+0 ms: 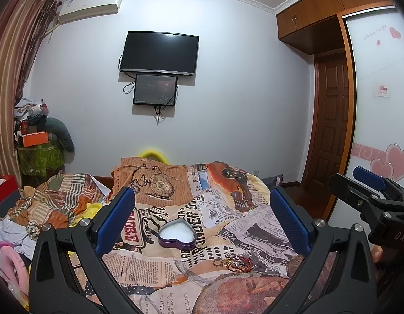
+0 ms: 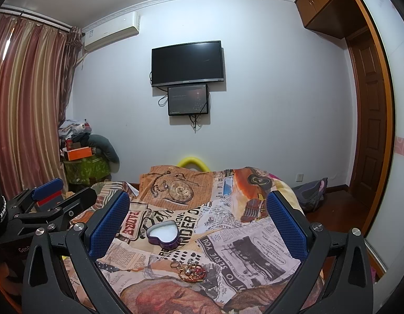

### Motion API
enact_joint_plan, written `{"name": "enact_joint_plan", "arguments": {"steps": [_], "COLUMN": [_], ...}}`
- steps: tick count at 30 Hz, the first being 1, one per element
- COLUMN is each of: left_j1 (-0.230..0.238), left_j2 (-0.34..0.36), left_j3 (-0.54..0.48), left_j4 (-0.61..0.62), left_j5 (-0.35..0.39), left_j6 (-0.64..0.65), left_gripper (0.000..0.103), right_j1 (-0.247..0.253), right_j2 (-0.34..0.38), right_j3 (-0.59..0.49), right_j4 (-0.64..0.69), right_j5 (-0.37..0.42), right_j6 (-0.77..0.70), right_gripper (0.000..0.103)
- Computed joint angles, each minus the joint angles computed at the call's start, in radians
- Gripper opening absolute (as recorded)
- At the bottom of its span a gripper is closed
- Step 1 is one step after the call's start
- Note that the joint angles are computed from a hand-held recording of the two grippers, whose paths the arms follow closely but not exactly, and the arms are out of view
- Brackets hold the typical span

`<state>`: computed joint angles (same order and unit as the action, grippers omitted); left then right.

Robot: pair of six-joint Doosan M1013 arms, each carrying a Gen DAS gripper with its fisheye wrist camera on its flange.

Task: Organize jewelry

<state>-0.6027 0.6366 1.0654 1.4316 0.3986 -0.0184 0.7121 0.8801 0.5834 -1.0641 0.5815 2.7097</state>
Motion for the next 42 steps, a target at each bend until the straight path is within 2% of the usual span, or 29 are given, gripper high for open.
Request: {"name": "enact_joint_plan", "arguments": {"steps": [11,20,25,29,31,38,40,42], "left_j1": [0.002,0.009,0.021,0.027,0.032,0.055,0.057,0.060], "left_j2": [-0.002,0.023,0.052,0.089,0.115,0.203,0.231,0.260], "left_j3": [0.004,-0.036,-0.083,-0.139,-0.178,-0.307,-0.347,-0.393], "left_j4": [-0.009,-0.128,-0.311,-0.424,-0.496,-0.788,-0.846,-0.927], "left_j5": [0.001,0.014,0.034,0.114,0.160,0.252,0.288,0.327], "left_j6": [0.005,0.123,0.266,0.371,0.451,0.763,0.842,0.944], "left_gripper": [0.103,0.103,0.103,0.103,0.103,0.103,0.103,0.103], "right_j1": [0.000,-0.008,-0.018,-0.034,-0.042,-0.075,-0.084,-0.092], "right_j2": [0.005,0.028,0.054,0.088,0.114,0.221,0.228,0.242], "right_j3": [-0.007,-0.043,-0.081,-0.138,-0.183,-0.370,-0.382,-0.406], "right_j4": [0.011,0.097,0.178,0.296,0.355,0.591,0.650,0.705], "right_j5": [0.006,0.026,0.067,0.128,0.182,0.377,0.404,0.431], "right_j6": [-0.009,-0.070,-0.139,-0.238,-0.292,-0.515,-0.551,-0.585], "right_gripper": [0.103,0.103,0.103,0.103,0.103,0.103,0.103,0.097]}}
